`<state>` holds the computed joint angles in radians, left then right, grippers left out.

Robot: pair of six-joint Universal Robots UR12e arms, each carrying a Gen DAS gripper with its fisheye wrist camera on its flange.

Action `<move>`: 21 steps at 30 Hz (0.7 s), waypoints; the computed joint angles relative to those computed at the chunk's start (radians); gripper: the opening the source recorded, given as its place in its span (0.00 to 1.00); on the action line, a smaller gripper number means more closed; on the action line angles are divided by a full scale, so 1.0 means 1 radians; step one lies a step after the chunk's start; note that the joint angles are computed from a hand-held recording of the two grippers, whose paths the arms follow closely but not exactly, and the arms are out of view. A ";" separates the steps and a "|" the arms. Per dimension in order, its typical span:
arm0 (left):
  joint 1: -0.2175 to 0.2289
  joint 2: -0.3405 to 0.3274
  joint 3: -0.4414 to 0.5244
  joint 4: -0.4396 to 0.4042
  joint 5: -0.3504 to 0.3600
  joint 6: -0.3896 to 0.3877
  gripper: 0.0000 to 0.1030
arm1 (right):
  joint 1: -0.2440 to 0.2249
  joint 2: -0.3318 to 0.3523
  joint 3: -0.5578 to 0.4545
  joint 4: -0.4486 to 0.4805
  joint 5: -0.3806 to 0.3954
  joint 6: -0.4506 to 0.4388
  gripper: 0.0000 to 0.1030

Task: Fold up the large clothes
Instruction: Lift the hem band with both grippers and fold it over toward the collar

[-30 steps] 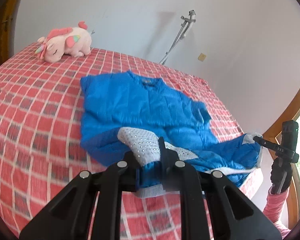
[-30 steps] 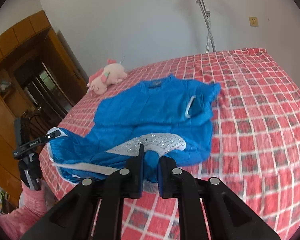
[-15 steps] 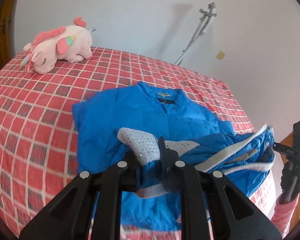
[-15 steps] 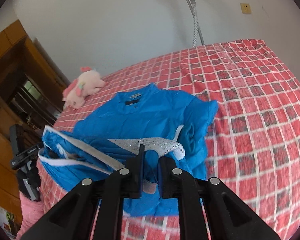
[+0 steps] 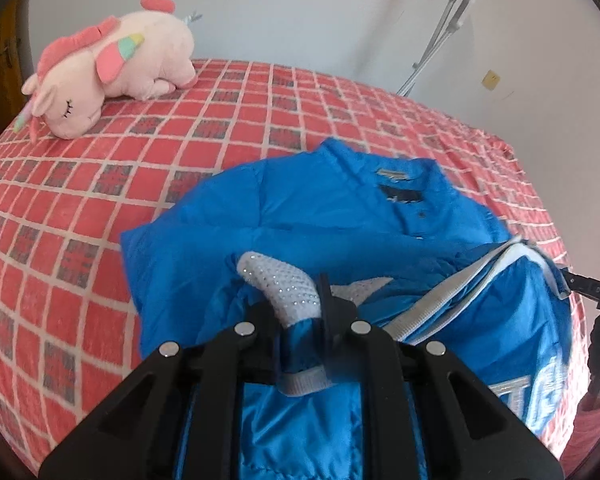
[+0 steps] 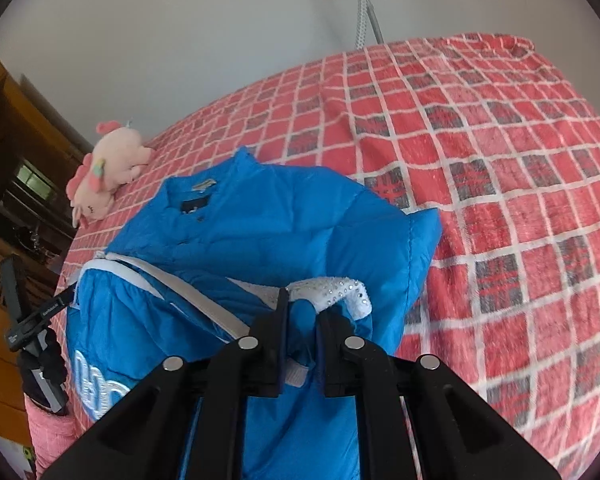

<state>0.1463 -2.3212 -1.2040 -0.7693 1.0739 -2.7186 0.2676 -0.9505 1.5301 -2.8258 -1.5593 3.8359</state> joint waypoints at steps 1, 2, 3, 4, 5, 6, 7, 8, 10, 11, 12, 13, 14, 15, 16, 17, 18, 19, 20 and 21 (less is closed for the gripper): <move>-0.003 -0.006 0.005 0.005 0.005 0.002 0.13 | -0.002 0.006 -0.005 0.002 0.001 -0.002 0.10; -0.006 -0.010 0.008 0.013 0.011 0.007 0.13 | -0.003 0.011 -0.010 0.005 0.000 -0.004 0.10; -0.009 -0.013 0.010 0.021 0.019 0.014 0.14 | -0.003 0.014 -0.014 0.009 -0.002 -0.005 0.10; -0.012 -0.014 0.010 0.026 0.023 0.017 0.14 | -0.004 0.021 -0.019 0.015 -0.004 -0.008 0.10; -0.013 -0.018 0.014 0.027 0.026 0.020 0.15 | -0.005 0.024 -0.022 0.018 -0.003 -0.008 0.10; -0.014 -0.022 0.020 0.022 0.026 0.022 0.15 | -0.006 0.029 -0.024 0.017 0.000 -0.006 0.10; -0.014 -0.025 0.024 0.016 0.026 0.022 0.16 | -0.008 0.032 -0.024 0.013 0.005 -0.005 0.10; -0.013 -0.029 0.031 0.005 0.021 0.020 0.16 | -0.010 0.033 -0.024 0.010 0.009 -0.003 0.11; -0.011 -0.030 0.038 -0.012 0.014 0.025 0.16 | -0.011 0.030 -0.020 0.002 0.015 -0.008 0.13; -0.011 -0.029 0.039 -0.019 0.012 0.035 0.17 | -0.010 0.028 -0.019 0.001 0.016 -0.019 0.15; -0.010 -0.025 0.037 -0.026 0.010 0.045 0.18 | -0.009 0.023 -0.015 -0.001 0.015 -0.026 0.16; -0.009 -0.023 0.036 -0.035 0.007 0.050 0.19 | -0.007 0.017 -0.009 -0.005 0.015 -0.027 0.19; -0.007 -0.018 0.035 -0.048 0.003 0.052 0.20 | -0.008 0.011 -0.003 -0.011 0.021 -0.028 0.23; -0.005 -0.014 0.032 -0.056 0.000 0.053 0.22 | -0.008 0.006 0.003 -0.020 0.028 -0.029 0.26; -0.001 -0.008 0.029 -0.068 -0.009 0.054 0.22 | -0.009 -0.004 0.018 -0.040 0.042 -0.028 0.30; 0.003 -0.003 0.025 -0.076 -0.018 0.056 0.24 | -0.010 -0.011 0.026 -0.051 0.051 -0.030 0.35; 0.007 0.003 0.020 -0.086 -0.029 0.059 0.26 | -0.010 -0.017 0.032 -0.060 0.060 -0.031 0.40; 0.015 0.010 0.015 -0.108 -0.049 0.068 0.26 | -0.012 -0.026 0.045 -0.081 0.079 -0.030 0.50; 0.021 0.015 0.012 -0.120 -0.063 0.072 0.28 | -0.011 -0.035 0.059 -0.100 0.085 -0.031 0.68; 0.027 0.020 0.009 -0.133 -0.077 0.074 0.30 | -0.004 -0.046 0.068 -0.109 0.048 -0.039 0.74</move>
<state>0.1729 -2.3016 -1.1950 -0.9020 0.9967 -2.6445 0.2638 -0.9963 1.5983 -2.9348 -1.5110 3.7968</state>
